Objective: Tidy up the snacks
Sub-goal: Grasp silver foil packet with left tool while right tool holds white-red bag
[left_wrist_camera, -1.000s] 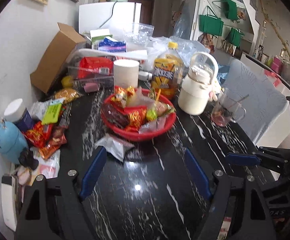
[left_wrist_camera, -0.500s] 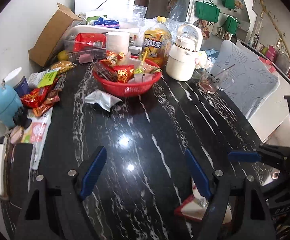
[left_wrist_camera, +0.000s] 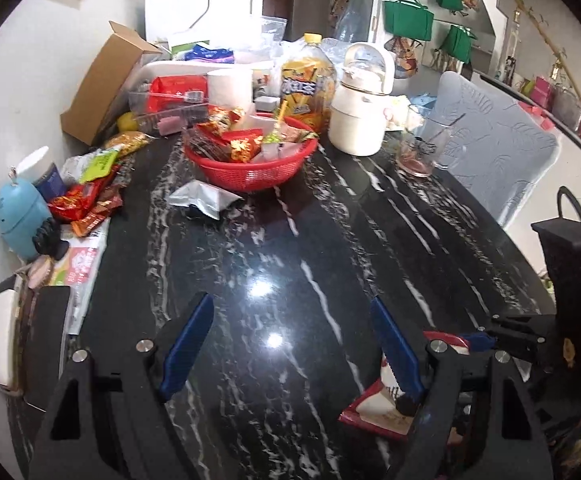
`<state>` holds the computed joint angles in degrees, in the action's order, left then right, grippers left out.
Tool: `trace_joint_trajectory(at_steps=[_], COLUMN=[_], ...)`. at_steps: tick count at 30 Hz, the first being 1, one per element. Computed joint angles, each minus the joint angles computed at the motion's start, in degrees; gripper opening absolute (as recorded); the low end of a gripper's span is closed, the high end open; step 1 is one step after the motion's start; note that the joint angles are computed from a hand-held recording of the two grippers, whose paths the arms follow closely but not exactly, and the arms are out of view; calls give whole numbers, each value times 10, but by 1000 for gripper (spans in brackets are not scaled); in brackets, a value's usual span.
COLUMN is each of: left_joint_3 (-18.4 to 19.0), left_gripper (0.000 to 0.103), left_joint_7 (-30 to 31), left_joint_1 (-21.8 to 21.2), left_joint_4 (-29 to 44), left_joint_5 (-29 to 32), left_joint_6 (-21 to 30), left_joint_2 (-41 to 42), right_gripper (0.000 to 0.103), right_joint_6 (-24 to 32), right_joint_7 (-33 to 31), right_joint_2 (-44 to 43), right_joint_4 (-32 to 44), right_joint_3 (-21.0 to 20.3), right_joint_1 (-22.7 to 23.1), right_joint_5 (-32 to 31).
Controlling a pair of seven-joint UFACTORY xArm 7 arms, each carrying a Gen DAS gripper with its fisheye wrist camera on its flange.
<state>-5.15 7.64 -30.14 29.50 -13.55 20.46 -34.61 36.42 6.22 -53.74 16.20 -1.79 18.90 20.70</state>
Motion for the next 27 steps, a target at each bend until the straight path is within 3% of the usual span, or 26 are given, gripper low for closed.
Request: trace_joint_trajectory(at_steps=[1,3,6,15,23,27], left_joint_3=[-6,-16,-7,9,9,13], left_gripper=[80,80,80,80,80,80], left_joint_7=[-4,-10,-10,-23,7,50], left_joint_1=[8,23,22,55,80,81], left_joint_4=[1,3,9,58,123,172], left_joint_5=[8,23,21,4,4,-21], left_joint_6=[0,2,4,6,-12,-22], left_joint_2=[3,13,31,106,183,237], right_gripper=[68,59,53,53,53,53], right_joint_6=[-9,-12,-28,-78,-94,-90], right_joint_7=[-16,-42,-62,-87,-136,-180], right_joint_2=[2,10,27,152,272,331], right_joint_4=[-2,4,11,84,178,232], right_joint_3=[-10,-9,-5,-3,-13,-19], right_joint_1=[12,15,10,-19,-37,-48], right_joint_5=[5,-7,-21,-42,-44,-29])
